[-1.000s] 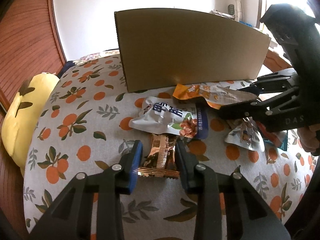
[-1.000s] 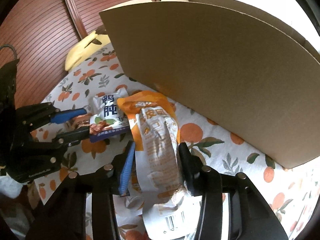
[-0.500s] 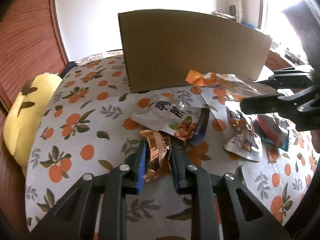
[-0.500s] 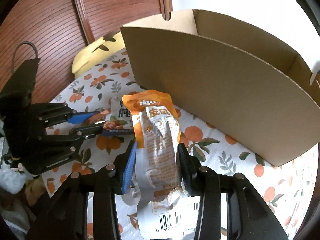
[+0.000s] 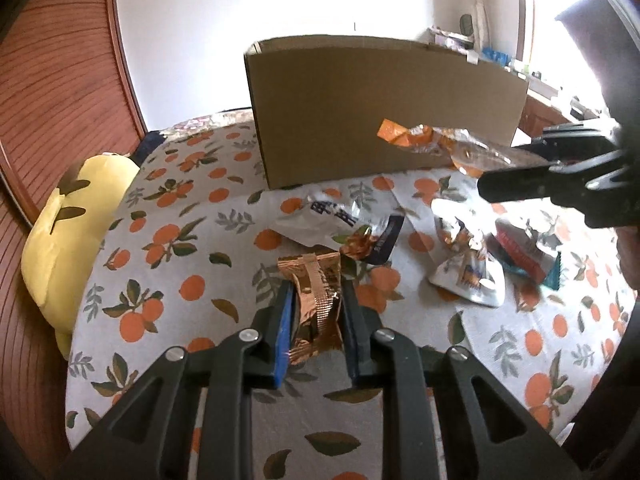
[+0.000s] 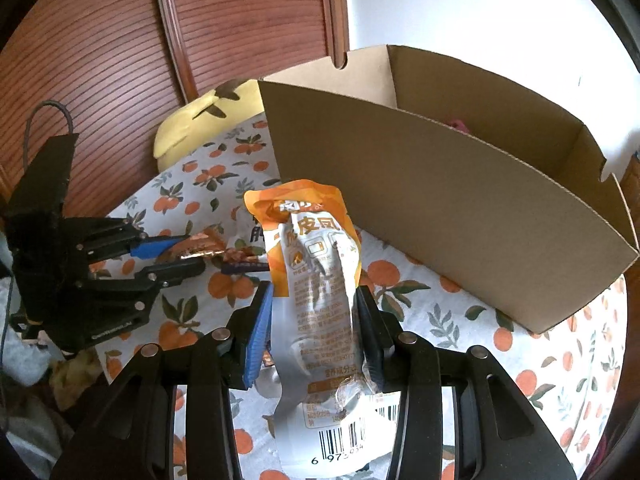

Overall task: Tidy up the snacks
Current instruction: 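Lift both held snacks and carry them over the box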

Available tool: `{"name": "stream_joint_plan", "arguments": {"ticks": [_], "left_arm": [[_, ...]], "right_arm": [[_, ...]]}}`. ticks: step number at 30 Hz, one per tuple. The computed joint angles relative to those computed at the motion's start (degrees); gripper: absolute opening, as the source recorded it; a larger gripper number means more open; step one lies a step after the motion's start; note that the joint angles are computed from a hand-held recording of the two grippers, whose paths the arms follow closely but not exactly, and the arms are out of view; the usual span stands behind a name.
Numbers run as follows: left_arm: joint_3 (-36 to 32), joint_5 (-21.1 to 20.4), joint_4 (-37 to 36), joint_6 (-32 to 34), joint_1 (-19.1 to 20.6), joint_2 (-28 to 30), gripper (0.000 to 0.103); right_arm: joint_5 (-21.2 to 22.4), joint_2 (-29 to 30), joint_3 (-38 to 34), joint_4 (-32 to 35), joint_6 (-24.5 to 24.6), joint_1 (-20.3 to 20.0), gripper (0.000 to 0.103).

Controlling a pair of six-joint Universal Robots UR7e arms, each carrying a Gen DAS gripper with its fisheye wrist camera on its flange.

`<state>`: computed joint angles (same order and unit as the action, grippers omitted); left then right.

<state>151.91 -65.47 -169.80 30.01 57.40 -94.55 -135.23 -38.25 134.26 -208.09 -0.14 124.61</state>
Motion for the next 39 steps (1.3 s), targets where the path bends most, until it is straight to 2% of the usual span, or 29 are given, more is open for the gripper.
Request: {"name": "stream_joint_plan", "arguments": {"ticks": [7, 15, 39], "left_arm": [[0.03, -0.38, 2.19, -2.43, -2.85, -4.10, 0.020], [0.29, -0.34, 2.07, -4.77, -5.92, -5.62, 0.020], [-4.15, -2.36, -5.42, -5.55, -11.89, 0.99, 0.020]], "right_arm": [[-0.18, -1.18, 0.81, -1.61, -0.56, 1.23, 0.041], [-0.39, -2.78, 1.72, -3.53, -1.21, 2.75, 0.041], [-6.84, -9.18, 4.40, -14.00, -3.57, 6.05, 0.041]]}}
